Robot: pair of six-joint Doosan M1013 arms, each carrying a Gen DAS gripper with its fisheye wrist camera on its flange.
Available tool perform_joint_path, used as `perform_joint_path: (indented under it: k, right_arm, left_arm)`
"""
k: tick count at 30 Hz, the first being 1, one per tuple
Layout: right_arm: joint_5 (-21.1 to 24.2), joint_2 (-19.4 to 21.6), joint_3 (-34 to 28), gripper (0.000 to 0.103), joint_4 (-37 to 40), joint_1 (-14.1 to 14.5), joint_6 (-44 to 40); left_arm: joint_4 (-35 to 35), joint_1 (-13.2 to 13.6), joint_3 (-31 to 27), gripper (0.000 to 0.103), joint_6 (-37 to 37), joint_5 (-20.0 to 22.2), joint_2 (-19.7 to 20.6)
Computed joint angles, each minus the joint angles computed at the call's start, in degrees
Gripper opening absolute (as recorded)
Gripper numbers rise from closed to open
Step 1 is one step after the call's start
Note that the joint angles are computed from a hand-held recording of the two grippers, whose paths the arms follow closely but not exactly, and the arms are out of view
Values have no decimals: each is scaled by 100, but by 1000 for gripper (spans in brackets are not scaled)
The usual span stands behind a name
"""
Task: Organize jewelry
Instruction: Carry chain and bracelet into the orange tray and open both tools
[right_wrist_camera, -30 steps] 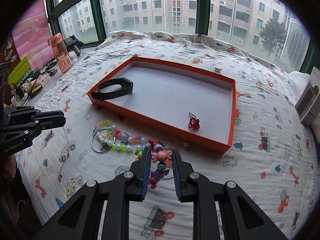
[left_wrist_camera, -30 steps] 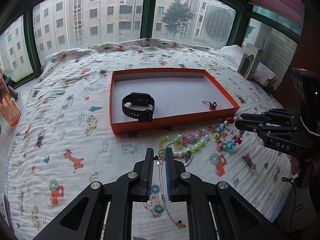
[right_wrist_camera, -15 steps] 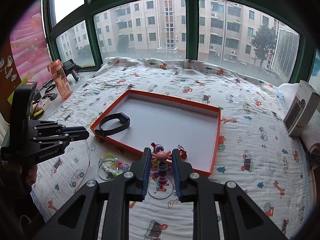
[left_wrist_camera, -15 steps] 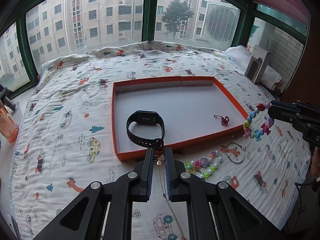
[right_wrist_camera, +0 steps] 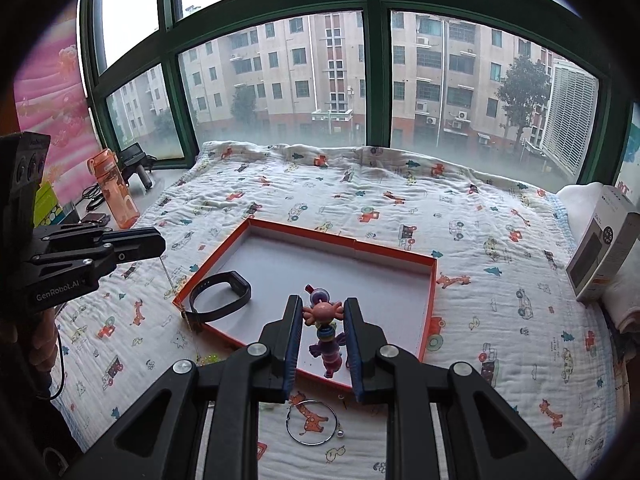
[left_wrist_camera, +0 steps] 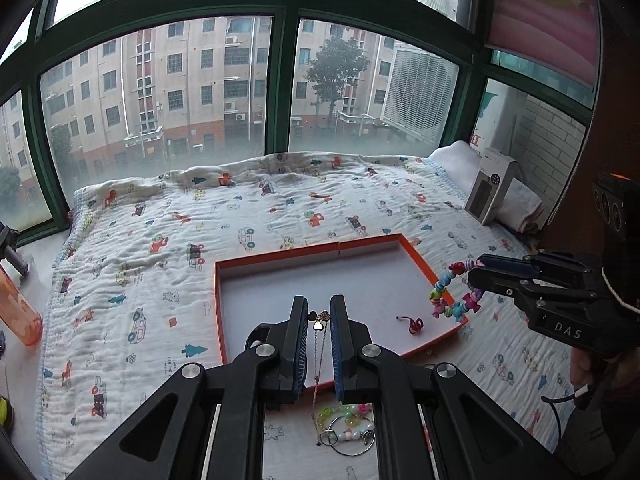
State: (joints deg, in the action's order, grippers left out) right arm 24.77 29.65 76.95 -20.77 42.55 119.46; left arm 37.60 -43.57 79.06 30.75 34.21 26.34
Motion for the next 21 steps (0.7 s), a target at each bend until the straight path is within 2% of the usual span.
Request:
perform_joint_path:
  k: [10,16,21]
  right_arm:
    - [149,210,-434,24,-70,-82,-54]
    - [330,394,-607,24,212,-138,-247]
    - [528,552,-714,24,468,-199,-344]
  left_arm:
    - [246,64,-751,12,370,151,155]
    - [-364,149,-1006,12,811,64,375]
    - [-1006,199,-1124,12,1270,147,621]
